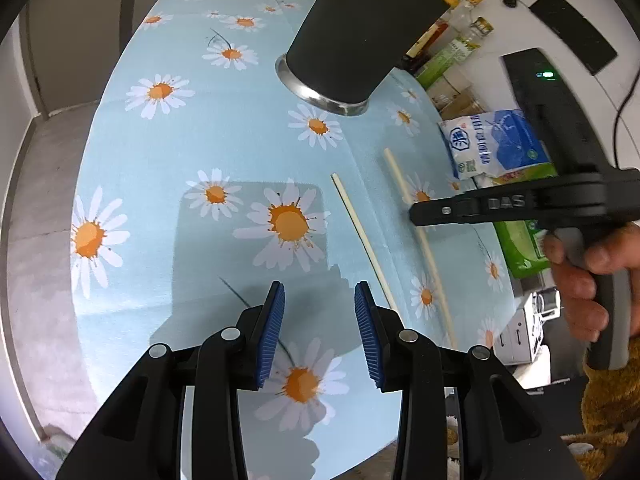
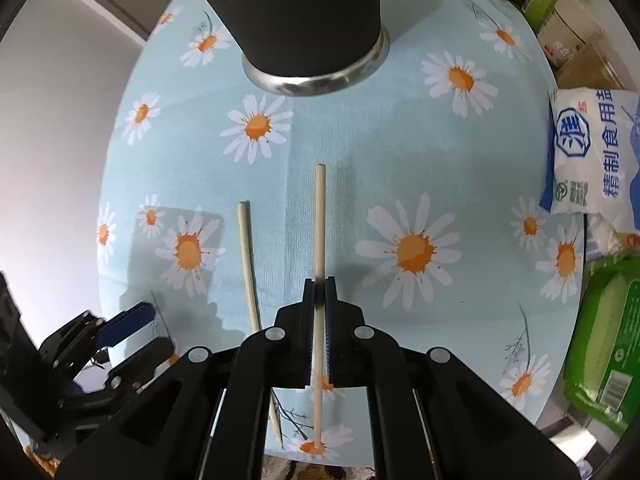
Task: Organize utensils
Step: 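Close the right tool on a wooden chopstick on the tablecloth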
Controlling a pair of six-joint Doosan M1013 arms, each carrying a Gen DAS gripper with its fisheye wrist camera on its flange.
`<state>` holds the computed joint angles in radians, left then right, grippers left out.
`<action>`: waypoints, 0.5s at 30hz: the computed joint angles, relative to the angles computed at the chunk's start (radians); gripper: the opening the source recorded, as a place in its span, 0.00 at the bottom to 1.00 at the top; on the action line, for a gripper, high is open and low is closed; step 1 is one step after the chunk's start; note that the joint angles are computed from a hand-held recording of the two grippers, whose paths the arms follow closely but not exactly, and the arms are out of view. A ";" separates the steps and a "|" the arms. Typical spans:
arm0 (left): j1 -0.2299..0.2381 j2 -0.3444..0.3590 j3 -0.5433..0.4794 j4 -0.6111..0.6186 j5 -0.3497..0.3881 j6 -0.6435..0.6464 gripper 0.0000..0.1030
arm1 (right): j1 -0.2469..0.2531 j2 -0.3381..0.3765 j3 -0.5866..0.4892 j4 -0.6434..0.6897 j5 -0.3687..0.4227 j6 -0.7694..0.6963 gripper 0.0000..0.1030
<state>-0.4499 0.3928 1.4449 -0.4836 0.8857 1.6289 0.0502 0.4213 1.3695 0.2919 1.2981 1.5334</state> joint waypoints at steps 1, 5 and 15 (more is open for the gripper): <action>-0.005 0.003 -0.006 0.012 0.003 -0.020 0.34 | -0.010 -0.003 0.001 0.019 0.002 -0.025 0.06; -0.031 0.018 -0.034 0.058 0.018 -0.104 0.34 | -0.049 -0.024 0.012 0.077 0.010 -0.119 0.06; -0.113 0.079 -0.146 0.297 0.131 -0.393 0.34 | -0.119 -0.073 0.044 0.178 0.024 -0.303 0.06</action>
